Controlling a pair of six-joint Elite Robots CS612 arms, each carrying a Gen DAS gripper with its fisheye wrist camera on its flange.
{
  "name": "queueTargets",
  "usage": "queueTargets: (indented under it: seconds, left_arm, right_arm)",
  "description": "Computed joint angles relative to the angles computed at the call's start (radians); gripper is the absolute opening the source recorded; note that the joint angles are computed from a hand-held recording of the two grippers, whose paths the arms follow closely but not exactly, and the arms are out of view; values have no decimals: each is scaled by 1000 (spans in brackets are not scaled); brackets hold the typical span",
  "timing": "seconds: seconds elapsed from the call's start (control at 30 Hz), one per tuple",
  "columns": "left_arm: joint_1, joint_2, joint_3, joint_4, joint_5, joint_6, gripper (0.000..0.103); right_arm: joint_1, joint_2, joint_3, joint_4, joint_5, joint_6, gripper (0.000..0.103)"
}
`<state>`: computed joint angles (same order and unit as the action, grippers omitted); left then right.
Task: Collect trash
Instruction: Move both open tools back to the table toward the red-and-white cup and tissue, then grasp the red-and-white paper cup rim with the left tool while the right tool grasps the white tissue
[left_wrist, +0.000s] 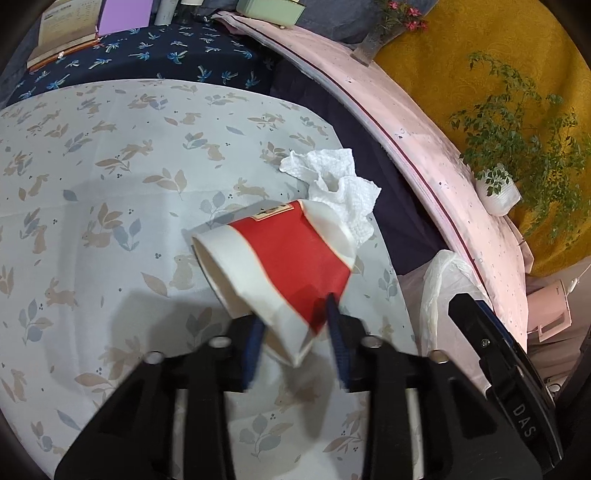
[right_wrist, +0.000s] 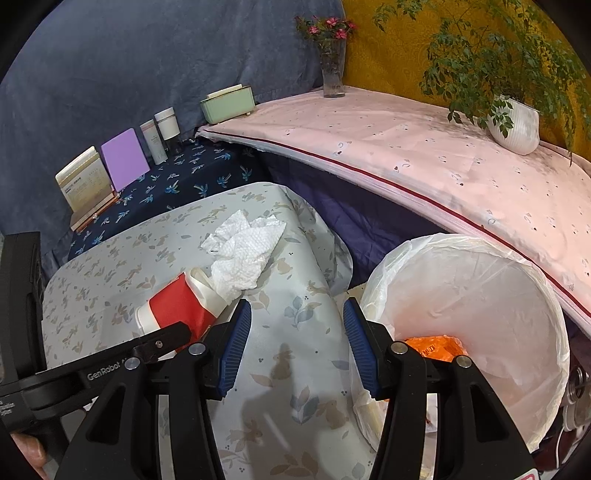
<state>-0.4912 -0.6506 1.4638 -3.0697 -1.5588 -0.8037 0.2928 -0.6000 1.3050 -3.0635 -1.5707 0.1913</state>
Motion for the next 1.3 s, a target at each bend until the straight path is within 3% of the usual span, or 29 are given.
queueTargets:
  seconds: [0.1,0.2,0.47,0.9,1.0,1.17,1.3]
  left_arm:
    - [-3,-7,12,-11,12,10,6]
    - [-7,-20,28,-18,53,28,3]
    - [0,-48,51,-5,159,69,2]
    - [28,-33,19,16,197,124,2]
    - [31,-28,11,17,197,131,2]
    - [33,-26,6,17,196,136,2]
    - [27,-32,9,11,197,144,2]
  right_arm:
    - [0,5,-9,8,2,-1,51]
    - [1,14,-26,22,10,2,51]
    - [9,56,-106,76,46,5,51]
    - [28,175,-326,243,66,-4,42]
    - [30,194,-359,271,68,-5,37]
    - [31,200,-367,280,79,-8,16]
    - [29,179,-333,245,86,-2,14]
